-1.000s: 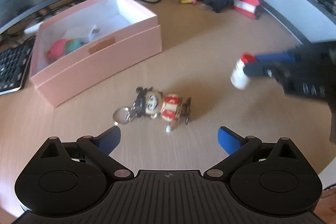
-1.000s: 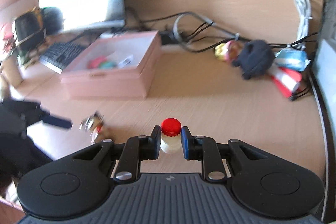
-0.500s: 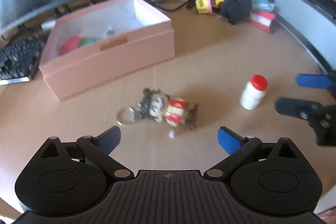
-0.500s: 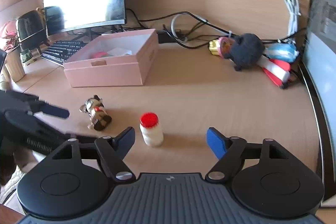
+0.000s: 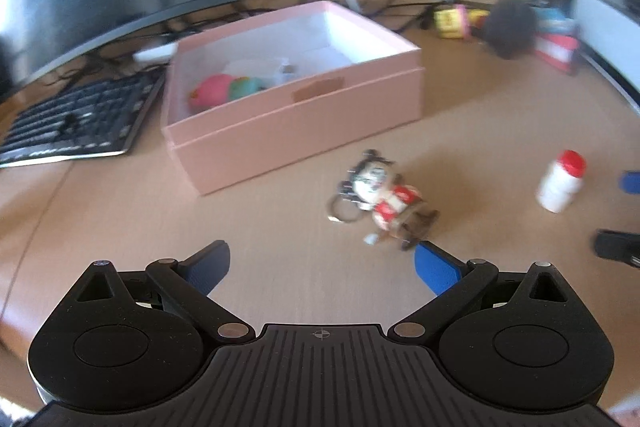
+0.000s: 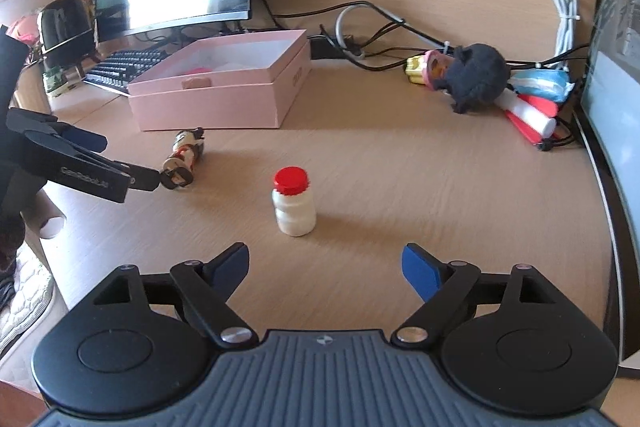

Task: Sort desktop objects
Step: 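Grasp the red-capped white bottle with the right gripper and set it down, then grasp the keychain figurine with the left gripper while the right gripper grasps the bottle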

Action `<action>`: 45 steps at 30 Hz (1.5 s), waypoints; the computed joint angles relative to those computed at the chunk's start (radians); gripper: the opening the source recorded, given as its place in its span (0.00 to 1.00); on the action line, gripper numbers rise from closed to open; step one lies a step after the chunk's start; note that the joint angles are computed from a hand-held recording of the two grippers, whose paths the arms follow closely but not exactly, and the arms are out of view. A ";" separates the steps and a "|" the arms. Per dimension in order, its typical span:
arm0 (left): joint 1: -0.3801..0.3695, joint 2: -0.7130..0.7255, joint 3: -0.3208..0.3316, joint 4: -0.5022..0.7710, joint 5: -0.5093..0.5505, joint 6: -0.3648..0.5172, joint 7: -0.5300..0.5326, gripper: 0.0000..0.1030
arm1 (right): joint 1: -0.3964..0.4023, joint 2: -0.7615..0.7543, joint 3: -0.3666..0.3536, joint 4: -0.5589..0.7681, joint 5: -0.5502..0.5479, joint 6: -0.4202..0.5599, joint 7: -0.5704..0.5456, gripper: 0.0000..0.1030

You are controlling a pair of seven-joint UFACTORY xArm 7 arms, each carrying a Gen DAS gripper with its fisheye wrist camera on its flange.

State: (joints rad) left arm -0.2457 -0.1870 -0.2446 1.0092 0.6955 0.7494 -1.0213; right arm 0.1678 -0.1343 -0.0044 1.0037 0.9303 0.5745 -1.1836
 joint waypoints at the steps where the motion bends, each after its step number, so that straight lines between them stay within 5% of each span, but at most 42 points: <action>1: -0.003 -0.004 0.005 -0.007 -0.003 -0.025 0.020 0.98 | 0.002 0.001 0.003 0.000 0.000 -0.002 0.005 0.82; 8: 0.014 0.032 0.034 -0.010 -0.024 -0.198 0.130 0.97 | 0.013 0.007 0.024 -0.002 -0.045 -0.048 0.071 0.83; 12: 0.011 0.078 0.059 0.020 -0.109 -0.235 0.248 0.74 | 0.018 -0.003 0.032 -0.015 -0.114 -0.084 0.166 0.83; 19: 0.008 0.100 0.072 0.033 -0.127 -0.231 0.329 0.91 | 0.033 -0.003 0.023 -0.019 -0.151 -0.115 0.238 0.84; 29: 0.050 0.018 0.032 0.018 0.039 0.121 0.016 0.94 | 0.050 0.016 0.022 0.002 -0.114 -0.095 0.182 0.86; 35: 0.050 -0.037 0.045 -0.025 -0.067 -0.008 -0.012 0.94 | 0.046 0.028 0.027 0.019 -0.084 -0.076 0.138 0.87; 38: 0.058 0.009 0.000 0.012 -0.010 -0.047 -0.119 0.94 | 0.043 0.032 0.031 0.023 -0.074 -0.074 0.121 0.88; 45: -0.021 0.195 0.007 0.204 0.093 0.112 -0.316 0.93 | 0.050 0.001 0.028 -0.012 -0.034 -0.104 0.035 0.88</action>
